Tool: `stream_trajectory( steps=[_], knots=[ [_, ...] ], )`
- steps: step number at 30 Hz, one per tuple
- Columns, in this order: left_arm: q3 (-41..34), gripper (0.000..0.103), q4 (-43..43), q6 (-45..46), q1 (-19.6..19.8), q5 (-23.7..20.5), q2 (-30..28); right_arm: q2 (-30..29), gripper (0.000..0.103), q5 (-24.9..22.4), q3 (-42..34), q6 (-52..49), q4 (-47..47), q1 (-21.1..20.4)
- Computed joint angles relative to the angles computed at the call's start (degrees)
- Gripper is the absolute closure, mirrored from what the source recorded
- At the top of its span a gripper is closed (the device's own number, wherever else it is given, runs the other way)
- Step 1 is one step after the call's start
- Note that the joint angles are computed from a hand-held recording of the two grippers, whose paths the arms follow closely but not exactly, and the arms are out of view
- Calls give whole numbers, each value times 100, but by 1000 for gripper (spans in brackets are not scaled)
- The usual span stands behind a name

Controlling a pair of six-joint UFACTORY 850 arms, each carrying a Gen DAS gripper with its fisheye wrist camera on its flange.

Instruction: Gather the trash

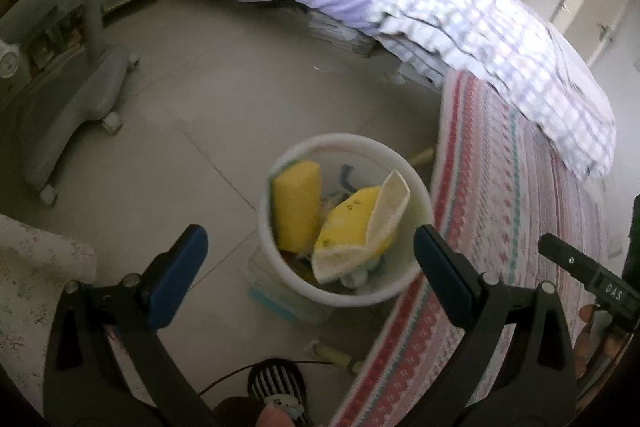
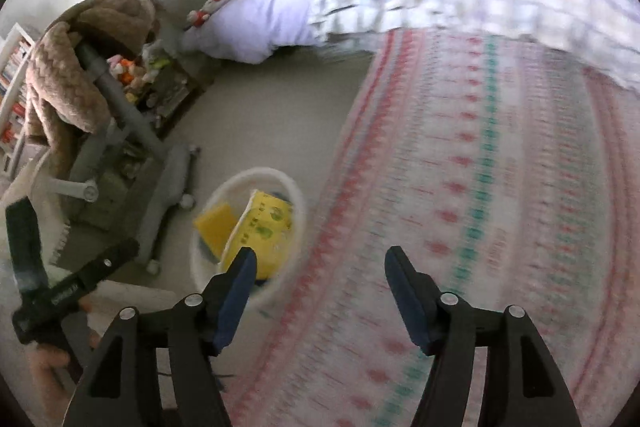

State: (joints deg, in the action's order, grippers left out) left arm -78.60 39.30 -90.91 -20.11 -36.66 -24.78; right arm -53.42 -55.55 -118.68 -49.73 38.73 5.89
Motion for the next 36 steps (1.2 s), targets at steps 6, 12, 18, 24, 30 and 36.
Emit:
stream_trajectory(
  steps=[6, 12, 18, 24, 30, 36],
  knots=[
    [-348, 1, 86, 132, -396, -320, -303, 772, 27, 951, 1214, -597, -189, -354],
    [-429, 1, 557, -633, -840, -426, -434, 1392, 19, 1612, 2209, -1370, 345, -704],
    [-636, 1, 608, -740, -1126, -696, -680, 1737, 18, 2145, 2801, -1940, 948, -844],
    [-900, 1, 1042, -944, -1346, -1026, -872, 1954, 18, 2722, 3223, -2849, 1579, -847],
    [-963, 1, 1257, -985, -1451, -1121, -925, 1949, 18, 2931, 3364, -3111, 1787, -901],
    [-959, 1, 1278, -1083, -1471, -1133, -930, 1983, 18, 2995, 3471, -3411, 2016, -929]
  ],
)
